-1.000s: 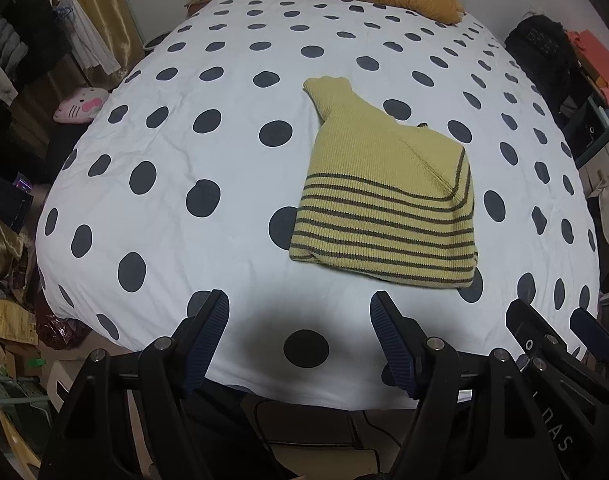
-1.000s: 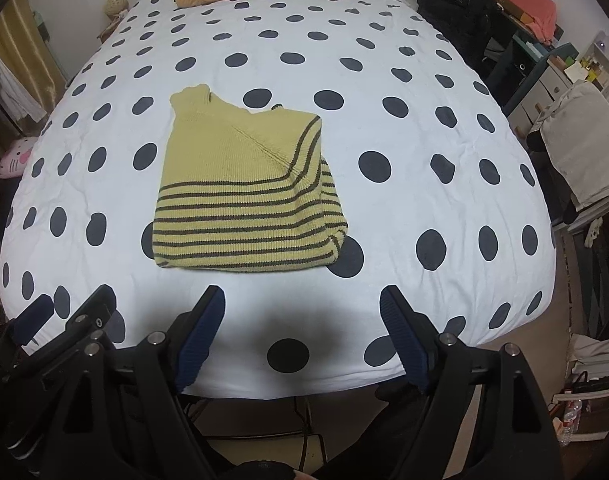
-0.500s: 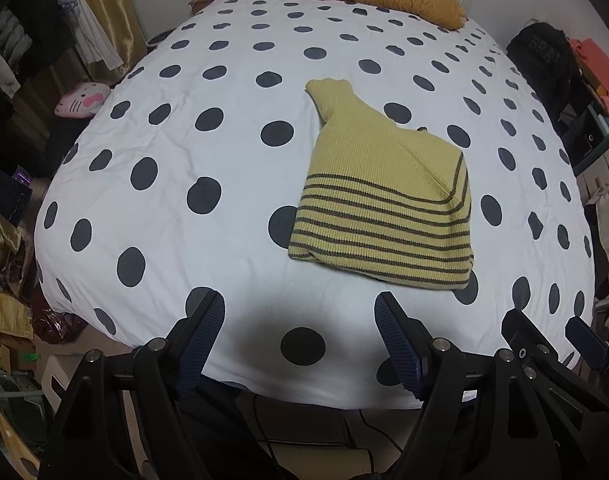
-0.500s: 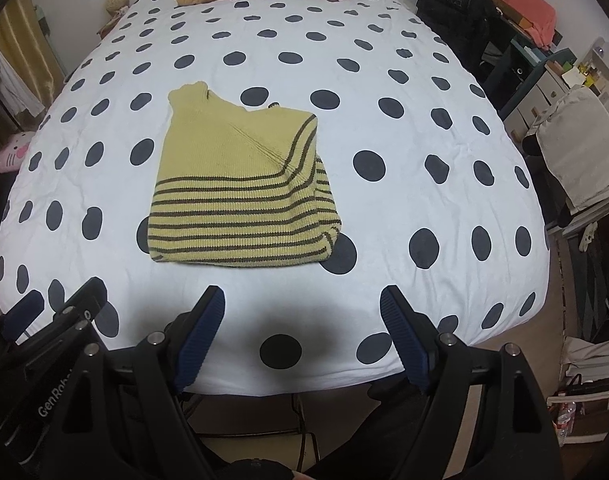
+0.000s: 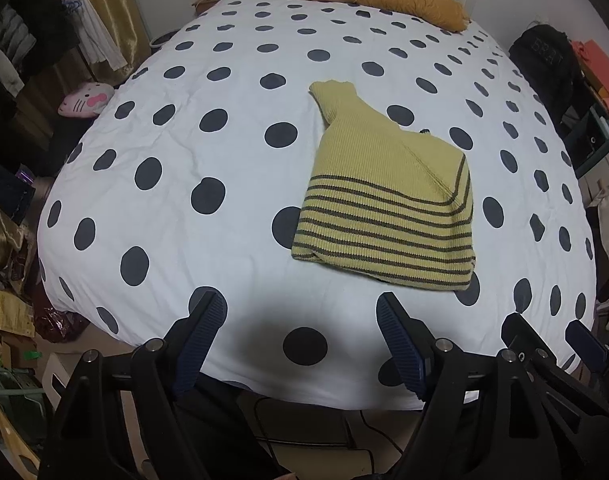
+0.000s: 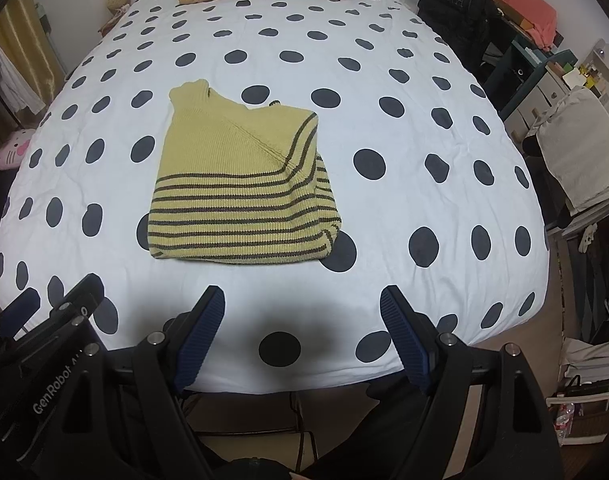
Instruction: Fold large clothes
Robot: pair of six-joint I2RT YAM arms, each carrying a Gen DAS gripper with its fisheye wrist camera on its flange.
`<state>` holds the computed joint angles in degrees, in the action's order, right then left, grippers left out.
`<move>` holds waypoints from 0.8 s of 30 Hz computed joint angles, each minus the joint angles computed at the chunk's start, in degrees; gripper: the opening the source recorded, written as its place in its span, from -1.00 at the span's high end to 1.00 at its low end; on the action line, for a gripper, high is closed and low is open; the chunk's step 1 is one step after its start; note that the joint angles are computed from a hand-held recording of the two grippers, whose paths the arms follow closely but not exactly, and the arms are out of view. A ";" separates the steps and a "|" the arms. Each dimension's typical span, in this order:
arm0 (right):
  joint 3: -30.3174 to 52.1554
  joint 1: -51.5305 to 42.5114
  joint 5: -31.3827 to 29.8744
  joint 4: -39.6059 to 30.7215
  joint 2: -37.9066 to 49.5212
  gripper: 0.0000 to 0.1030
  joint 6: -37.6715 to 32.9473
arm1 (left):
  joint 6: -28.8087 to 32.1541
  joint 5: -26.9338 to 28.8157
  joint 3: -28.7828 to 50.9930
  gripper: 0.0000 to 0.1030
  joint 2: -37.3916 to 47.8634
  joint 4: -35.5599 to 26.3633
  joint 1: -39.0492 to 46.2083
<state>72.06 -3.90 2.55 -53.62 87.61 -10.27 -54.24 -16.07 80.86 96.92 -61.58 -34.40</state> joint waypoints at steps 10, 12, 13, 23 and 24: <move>-0.10 -0.17 -0.04 0.07 0.02 -0.56 -0.20 | -0.53 0.02 0.90 -0.56 0.98 -0.58 -0.41; 0.00 -0.25 -0.08 0.02 0.10 -0.56 -0.25 | -0.55 0.02 0.80 -0.56 0.90 -0.53 -0.43; 0.05 -0.27 -0.10 0.05 0.15 -0.56 -0.33 | -0.60 -0.01 0.81 -0.56 0.91 -0.51 -0.46; -0.80 -1.10 -0.27 0.54 -0.17 -0.56 -1.13 | -0.52 0.42 0.93 -0.56 1.02 -0.71 -0.35; -0.77 -1.04 -0.19 0.48 -0.20 -0.56 -1.05 | -0.48 0.45 0.86 -0.56 1.00 -0.68 -0.32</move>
<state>71.29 -4.94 2.36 -53.14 87.41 -11.32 -54.72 -15.62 81.73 97.92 -62.25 -34.72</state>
